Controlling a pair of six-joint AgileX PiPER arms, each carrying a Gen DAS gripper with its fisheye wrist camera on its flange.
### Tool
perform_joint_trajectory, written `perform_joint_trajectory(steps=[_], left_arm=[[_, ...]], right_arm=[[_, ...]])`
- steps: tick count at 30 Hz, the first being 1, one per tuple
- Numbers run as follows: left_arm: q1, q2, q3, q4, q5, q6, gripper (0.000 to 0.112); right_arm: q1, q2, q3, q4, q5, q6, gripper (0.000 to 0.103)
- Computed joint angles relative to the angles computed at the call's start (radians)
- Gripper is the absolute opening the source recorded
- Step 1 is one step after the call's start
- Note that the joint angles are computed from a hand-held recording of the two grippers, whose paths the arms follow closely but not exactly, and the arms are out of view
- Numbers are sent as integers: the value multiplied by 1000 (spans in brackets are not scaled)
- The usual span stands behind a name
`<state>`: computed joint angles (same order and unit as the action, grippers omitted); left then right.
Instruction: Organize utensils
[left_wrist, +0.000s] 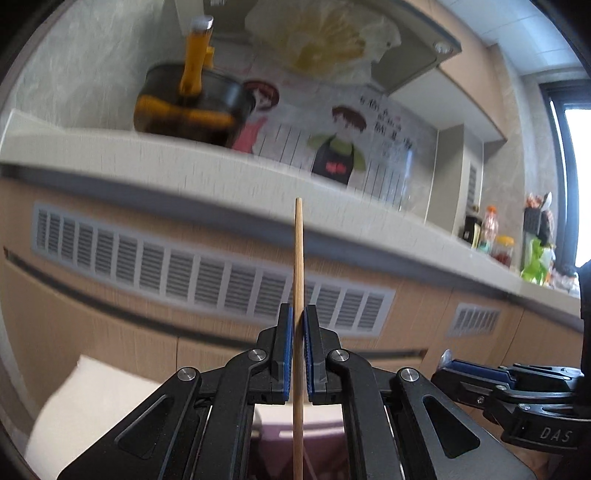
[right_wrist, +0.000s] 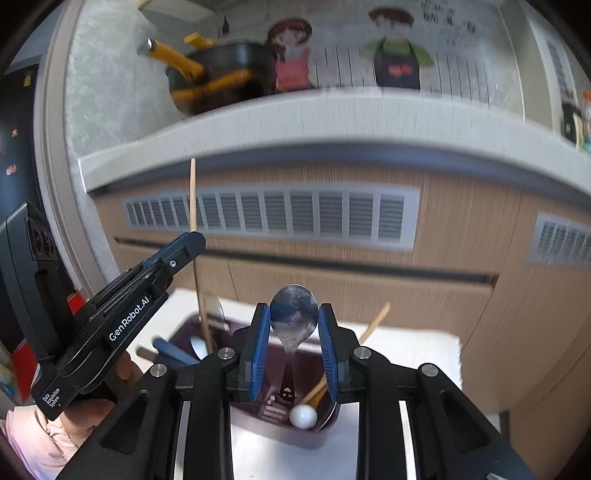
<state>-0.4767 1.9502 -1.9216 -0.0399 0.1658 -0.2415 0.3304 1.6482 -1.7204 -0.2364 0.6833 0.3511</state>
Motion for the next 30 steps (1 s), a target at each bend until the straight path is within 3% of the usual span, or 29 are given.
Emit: perform_joint_trajectory(steps=[3,5,7,11,13,14,18,21,24,26,30], left_arm=[[-2,18,40,-77,-20,75,6],[-10,15,69,-29,-25,35,6],[-14,22,77,-14,2,24,6],[-11,-3,114,-144,69,120,8],[-19,-33,139,-81,108,66,13],[-20,-52,153,-72,125,55,19],[-25,-188,255,0,191,-45,50],[-64,-307,329,220,263,-240,65],[-119,-430,414,411,351,-413,83],[-167,-513,480,495,412,-473,88],[-320,-656,627,758,547,-677,98]], right_arm=[[-7,13,42,15,-13,5,24],[-9,15,63,26,-17,3,22],[-10,16,79,42,-12,-5,20],[-12,3,108,77,2,-24,21],[-6,-23,137,59,2,10,24],[-3,-42,154,53,2,22,27],[45,-170,267,-58,-6,171,54],[134,-300,373,-221,18,362,63],[279,-403,446,-420,129,582,78],[387,-451,482,-533,218,708,87],[690,-515,559,-761,494,968,98]])
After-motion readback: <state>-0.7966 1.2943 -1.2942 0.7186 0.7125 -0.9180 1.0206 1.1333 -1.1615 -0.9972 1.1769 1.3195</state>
